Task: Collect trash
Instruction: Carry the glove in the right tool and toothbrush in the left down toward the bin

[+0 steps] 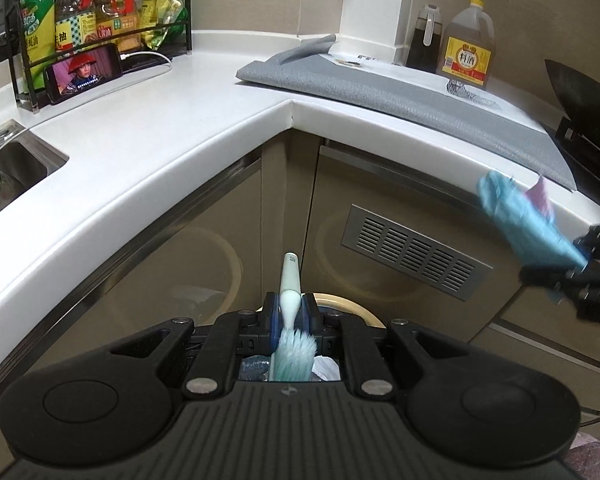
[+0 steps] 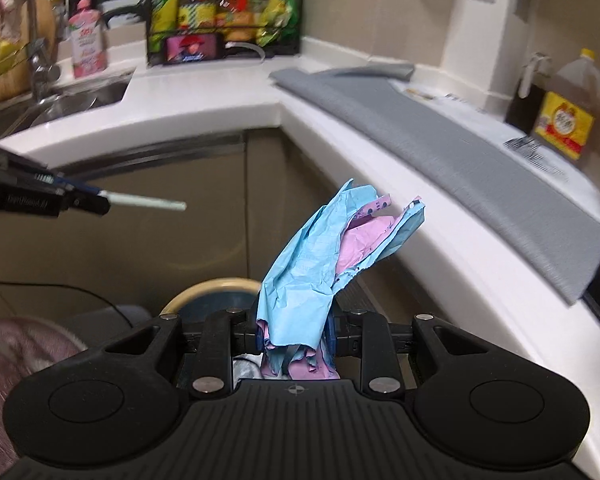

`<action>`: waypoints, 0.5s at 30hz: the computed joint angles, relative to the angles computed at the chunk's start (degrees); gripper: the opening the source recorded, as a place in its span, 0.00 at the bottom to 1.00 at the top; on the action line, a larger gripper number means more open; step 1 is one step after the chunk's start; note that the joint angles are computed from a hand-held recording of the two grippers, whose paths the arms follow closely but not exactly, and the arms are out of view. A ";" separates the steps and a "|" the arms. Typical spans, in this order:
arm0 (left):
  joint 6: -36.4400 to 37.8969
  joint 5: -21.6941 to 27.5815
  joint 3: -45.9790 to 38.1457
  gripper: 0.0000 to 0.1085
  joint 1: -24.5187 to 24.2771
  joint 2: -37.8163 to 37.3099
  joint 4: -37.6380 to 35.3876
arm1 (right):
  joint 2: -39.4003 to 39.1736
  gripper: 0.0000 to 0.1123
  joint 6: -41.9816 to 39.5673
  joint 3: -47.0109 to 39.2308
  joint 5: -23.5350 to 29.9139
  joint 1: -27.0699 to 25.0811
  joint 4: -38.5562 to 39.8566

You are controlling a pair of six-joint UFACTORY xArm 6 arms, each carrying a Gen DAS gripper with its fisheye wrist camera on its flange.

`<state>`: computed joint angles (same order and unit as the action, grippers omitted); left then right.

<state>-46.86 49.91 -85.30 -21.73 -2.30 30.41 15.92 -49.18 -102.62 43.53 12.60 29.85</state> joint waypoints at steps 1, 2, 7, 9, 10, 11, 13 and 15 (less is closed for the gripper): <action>0.08 0.14 -0.11 0.11 0.01 0.21 -0.07 | 0.33 0.26 0.16 0.04 0.60 0.10 -0.15; 0.10 0.41 -0.43 0.11 -0.05 0.56 -0.13 | 0.63 0.26 0.80 0.15 1.08 0.26 -0.57; 0.69 0.73 -0.68 0.11 0.40 1.52 -1.63 | 1.69 0.26 4.24 0.87 1.77 1.64 -1.62; 0.64 0.84 -0.67 0.11 0.53 1.89 -1.93 | 1.90 0.26 4.88 1.07 1.62 2.20 -1.32; 0.67 0.80 -0.62 0.11 0.61 2.07 -2.10 | 2.05 0.26 5.04 1.02 1.76 2.47 -1.18; 0.66 0.80 -0.56 0.11 0.71 2.24 -2.33 | 2.19 0.26 4.99 1.01 1.86 2.69 -0.96; 0.74 0.85 -0.54 0.11 0.93 2.70 -2.79 | 2.62 0.26 5.26 0.72 2.05 3.20 -1.07; 1.08 0.97 -0.60 0.11 1.18 3.21 -3.52 | 3.30 0.26 6.30 0.16 2.36 3.61 -1.61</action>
<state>-45.78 50.88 -85.90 -20.55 0.91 26.89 19.22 -42.88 -102.47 45.89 16.21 28.24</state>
